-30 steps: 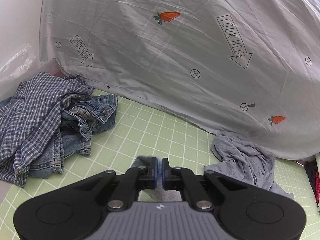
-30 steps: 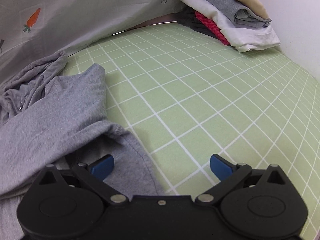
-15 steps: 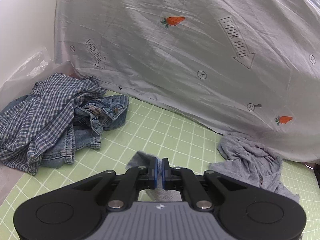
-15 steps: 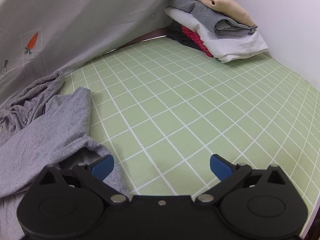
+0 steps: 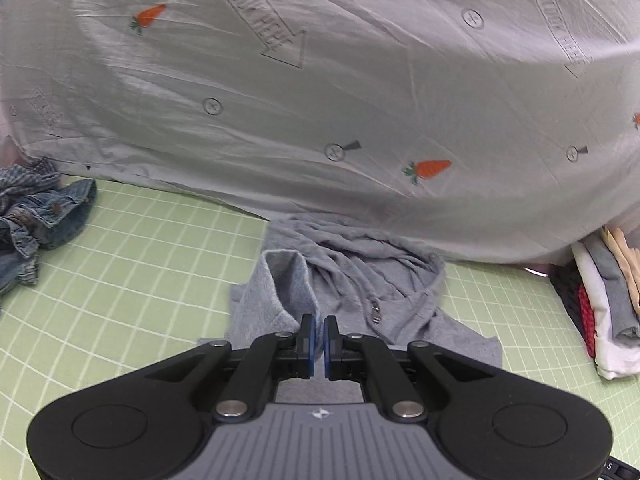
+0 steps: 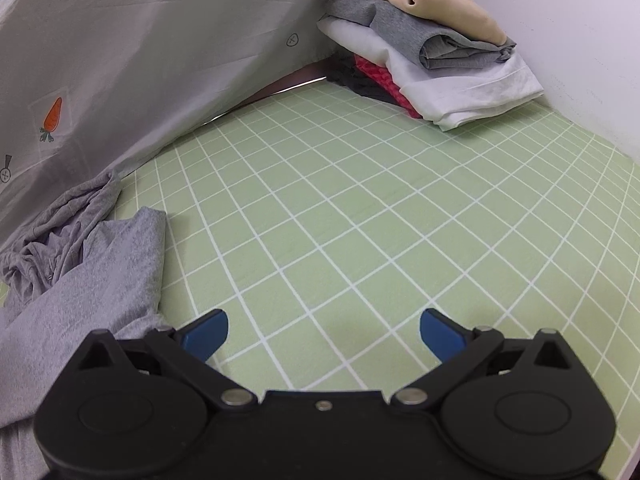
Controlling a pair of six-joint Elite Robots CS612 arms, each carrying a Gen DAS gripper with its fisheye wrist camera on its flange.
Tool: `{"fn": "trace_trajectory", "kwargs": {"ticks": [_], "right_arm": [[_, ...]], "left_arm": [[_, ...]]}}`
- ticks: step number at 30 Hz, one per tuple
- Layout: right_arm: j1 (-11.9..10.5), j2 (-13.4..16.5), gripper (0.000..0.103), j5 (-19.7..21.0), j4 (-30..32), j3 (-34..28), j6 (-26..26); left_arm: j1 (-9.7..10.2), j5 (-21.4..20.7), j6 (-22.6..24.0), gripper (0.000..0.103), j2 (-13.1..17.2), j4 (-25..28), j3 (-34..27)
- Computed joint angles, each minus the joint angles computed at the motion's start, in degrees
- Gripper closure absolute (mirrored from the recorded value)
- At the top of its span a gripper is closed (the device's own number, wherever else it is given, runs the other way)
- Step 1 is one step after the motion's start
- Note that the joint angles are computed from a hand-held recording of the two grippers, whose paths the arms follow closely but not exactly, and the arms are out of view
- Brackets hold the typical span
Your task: Fold clothes
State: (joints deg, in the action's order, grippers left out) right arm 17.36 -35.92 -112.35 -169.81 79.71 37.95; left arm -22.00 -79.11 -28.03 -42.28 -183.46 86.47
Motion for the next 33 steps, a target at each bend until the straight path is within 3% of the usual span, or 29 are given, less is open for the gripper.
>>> {"fn": "trace_trajectory", "kwargs": {"ticks": [4, 6, 7, 9, 12, 18, 24, 33], "right_arm": [[-0.7, 0.7, 0.0, 0.9, 0.4, -0.6, -2.9], [-1.1, 1.1, 0.0, 1.4, 1.1, -1.2, -3.2], [-1.2, 1.4, 0.0, 1.6, 0.8, -1.6, -3.2], [-1.3, 2.2, 0.0, 1.6, 0.9, -3.0, -3.3], [-1.1, 3.8, 0.0, 2.4, 2.0, -6.1, -4.3], [0.1, 6.0, 0.0, 7.6, -0.9, -9.9, -12.3], [0.9, 6.0, 0.0, 10.5, -0.3, -10.2, -15.2], [1.9, 5.6, 0.0, 10.2, -0.4, -10.9, -16.3]], "left_arm": [[-0.52, -3.8, -1.1, 0.087, 1.9, 8.8, -3.7], [-0.36, -5.9, -2.3, 0.058, 2.4, 11.1, -4.5], [-0.36, -6.0, -2.3, 0.052, 2.4, 11.6, -4.5], [-0.44, -4.8, -1.6, 0.04, 2.1, 12.6, -4.2], [-0.62, 0.3, -1.6, 0.029, 1.0, 13.2, -2.6], [0.56, 3.5, -6.9, 0.028, -1.8, 11.5, 2.1], [0.79, 3.3, -6.0, 0.027, -2.0, 10.6, 2.8], [1.14, 5.8, -6.3, 0.02, -1.6, 22.0, 1.0]]}}
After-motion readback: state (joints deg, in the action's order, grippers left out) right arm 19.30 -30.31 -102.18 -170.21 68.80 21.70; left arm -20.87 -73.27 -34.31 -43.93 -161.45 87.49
